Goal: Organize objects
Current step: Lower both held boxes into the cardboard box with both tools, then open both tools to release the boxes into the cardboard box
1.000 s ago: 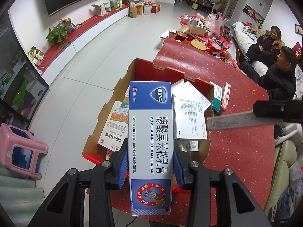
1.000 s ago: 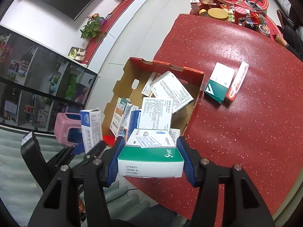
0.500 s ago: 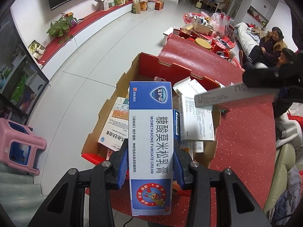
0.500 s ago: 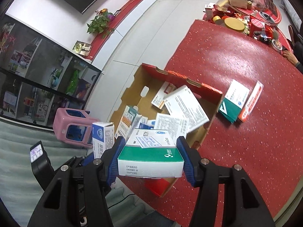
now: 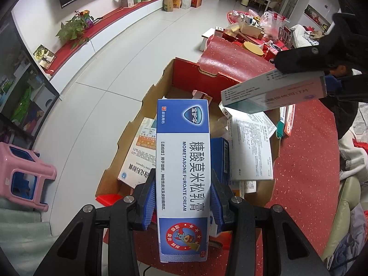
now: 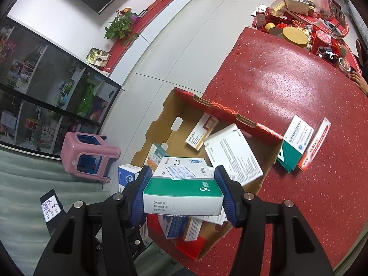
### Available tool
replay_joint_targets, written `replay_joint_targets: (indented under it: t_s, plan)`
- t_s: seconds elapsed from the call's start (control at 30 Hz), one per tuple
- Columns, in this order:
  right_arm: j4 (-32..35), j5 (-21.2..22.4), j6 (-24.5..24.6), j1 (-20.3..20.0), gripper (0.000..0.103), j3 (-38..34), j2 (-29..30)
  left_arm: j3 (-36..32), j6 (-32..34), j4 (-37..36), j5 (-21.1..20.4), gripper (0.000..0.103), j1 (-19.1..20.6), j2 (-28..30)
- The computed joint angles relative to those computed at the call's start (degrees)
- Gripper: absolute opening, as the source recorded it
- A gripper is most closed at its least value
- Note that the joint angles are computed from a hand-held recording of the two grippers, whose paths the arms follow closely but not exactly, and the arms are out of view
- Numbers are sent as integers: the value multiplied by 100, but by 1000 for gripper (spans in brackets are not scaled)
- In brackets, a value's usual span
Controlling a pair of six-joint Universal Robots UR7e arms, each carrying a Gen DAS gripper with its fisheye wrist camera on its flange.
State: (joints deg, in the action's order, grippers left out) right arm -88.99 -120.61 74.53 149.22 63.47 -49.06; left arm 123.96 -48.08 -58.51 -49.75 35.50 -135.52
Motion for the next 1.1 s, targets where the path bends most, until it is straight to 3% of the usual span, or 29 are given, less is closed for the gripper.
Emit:
replay_joint_targets:
  t_s: [0.37, 0.87, 0.97, 1.07, 1.1]
  plan:
    - [-3, -7, -226, -232, 56, -42, 149, 97, 561, -705, 190, 44, 598, 265]
    - [54, -137, -633, -444, 56, -197, 414, 292, 829, -1149, 332, 44, 971, 546]
    - [-94, 176, -744, -570, 62, 108, 325, 408, 1013, -1128, 321, 44, 1161, 704]
    - [-133, 336, -385, -561, 74, 528, 88, 456, 1042, -997, 238, 57, 1314, 827]
    - [-158, 345, -248, -526, 78, 676, -27, 477, 1058, -985, 243, 74, 1303, 782]
